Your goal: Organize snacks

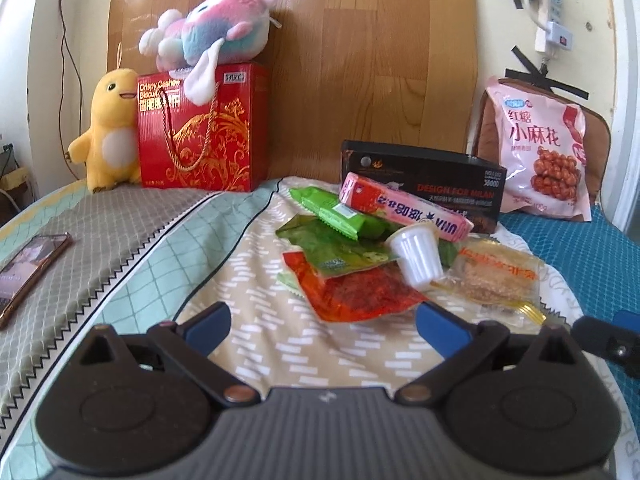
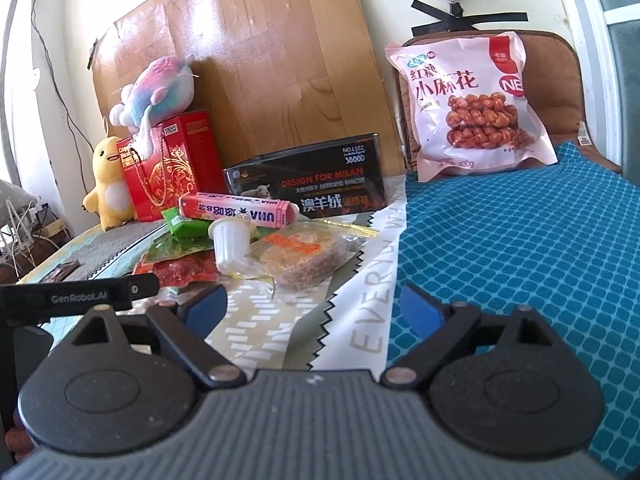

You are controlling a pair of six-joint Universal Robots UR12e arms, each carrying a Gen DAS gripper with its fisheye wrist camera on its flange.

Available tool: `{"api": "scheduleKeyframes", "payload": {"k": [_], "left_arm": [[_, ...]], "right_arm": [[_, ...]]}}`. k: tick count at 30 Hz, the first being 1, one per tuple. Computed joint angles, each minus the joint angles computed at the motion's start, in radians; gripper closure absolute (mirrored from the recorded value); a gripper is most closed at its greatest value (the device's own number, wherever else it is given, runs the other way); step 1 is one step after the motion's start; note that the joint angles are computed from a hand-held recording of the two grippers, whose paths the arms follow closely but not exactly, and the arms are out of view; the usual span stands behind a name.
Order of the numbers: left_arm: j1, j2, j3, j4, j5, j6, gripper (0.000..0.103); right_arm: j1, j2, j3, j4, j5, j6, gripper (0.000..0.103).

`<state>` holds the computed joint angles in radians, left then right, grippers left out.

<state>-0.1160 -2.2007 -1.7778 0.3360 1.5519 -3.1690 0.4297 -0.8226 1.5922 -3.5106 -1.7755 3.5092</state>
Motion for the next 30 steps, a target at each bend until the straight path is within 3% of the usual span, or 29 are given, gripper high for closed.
{"api": "scheduleKeyframes", "payload": {"k": [15, 30], "left_arm": [[0.012, -0.001, -0.015, 0.054, -0.059, 0.017, 0.0], [0.013, 0.0, -0.01, 0.024, -0.07, 0.026, 0.0]], "right_arm": [[0.002, -0.001, -0.001, 0.003, -0.021, 0.016, 0.011], [0.001, -0.002, 0.0, 0.008, -0.022, 0.027, 0.011]]}}
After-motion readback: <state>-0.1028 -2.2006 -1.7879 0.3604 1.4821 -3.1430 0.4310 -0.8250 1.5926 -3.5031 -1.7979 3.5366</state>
